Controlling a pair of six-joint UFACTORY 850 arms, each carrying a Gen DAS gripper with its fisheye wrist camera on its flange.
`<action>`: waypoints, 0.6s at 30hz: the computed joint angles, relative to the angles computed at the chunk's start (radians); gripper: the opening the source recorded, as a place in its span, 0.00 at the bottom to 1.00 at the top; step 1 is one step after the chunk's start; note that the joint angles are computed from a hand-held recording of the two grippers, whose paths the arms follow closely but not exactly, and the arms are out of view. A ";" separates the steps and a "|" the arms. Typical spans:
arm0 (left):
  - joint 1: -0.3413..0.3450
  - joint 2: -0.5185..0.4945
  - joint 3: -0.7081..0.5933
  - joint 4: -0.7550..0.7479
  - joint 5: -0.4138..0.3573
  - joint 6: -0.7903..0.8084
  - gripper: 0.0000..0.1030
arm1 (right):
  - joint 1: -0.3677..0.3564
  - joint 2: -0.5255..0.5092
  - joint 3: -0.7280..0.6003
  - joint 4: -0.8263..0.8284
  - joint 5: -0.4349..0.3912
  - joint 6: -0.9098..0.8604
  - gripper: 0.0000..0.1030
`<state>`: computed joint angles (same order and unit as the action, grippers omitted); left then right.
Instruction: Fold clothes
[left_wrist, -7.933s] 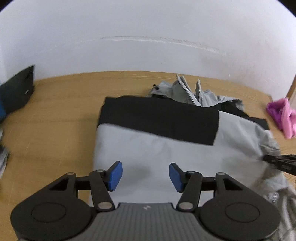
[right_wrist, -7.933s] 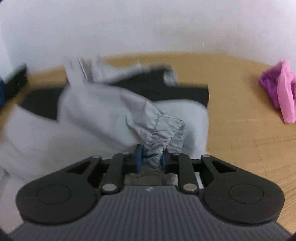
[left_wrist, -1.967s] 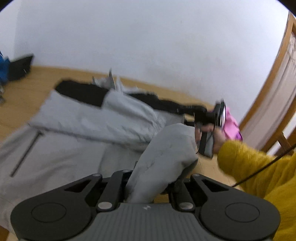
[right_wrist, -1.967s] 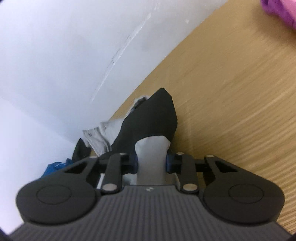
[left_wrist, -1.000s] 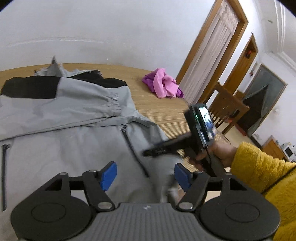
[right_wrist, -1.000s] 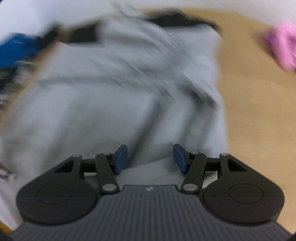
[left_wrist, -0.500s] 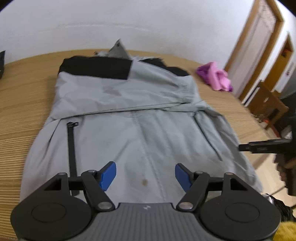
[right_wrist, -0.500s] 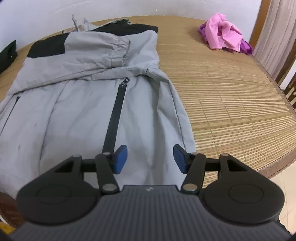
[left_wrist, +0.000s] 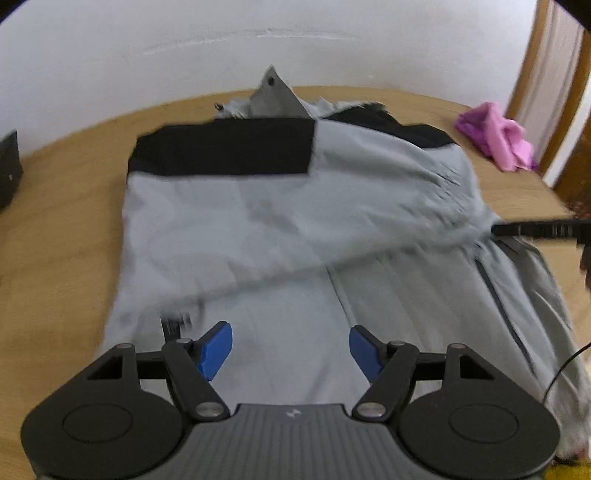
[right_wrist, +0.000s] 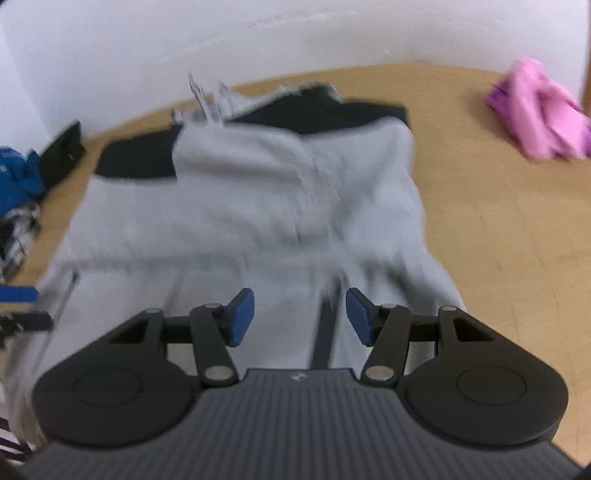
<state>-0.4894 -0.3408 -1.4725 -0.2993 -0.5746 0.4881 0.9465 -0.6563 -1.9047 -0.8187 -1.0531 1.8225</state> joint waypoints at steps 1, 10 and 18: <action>-0.006 -0.031 -0.038 0.024 0.000 -0.029 0.70 | -0.030 0.005 0.004 -0.015 0.032 -0.006 0.56; -0.036 -0.356 -0.448 0.209 -0.105 -0.254 0.70 | -0.340 -0.119 -0.215 0.097 0.295 -0.142 0.56; -0.037 -0.435 -0.496 0.248 -0.099 -0.227 0.80 | -0.519 -0.331 -0.439 0.558 0.444 -0.185 0.59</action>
<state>-0.5263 -0.7758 -1.9685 -0.0516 -0.6735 0.2606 0.4279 -0.9868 -2.3438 -0.2605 -0.6086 1.6379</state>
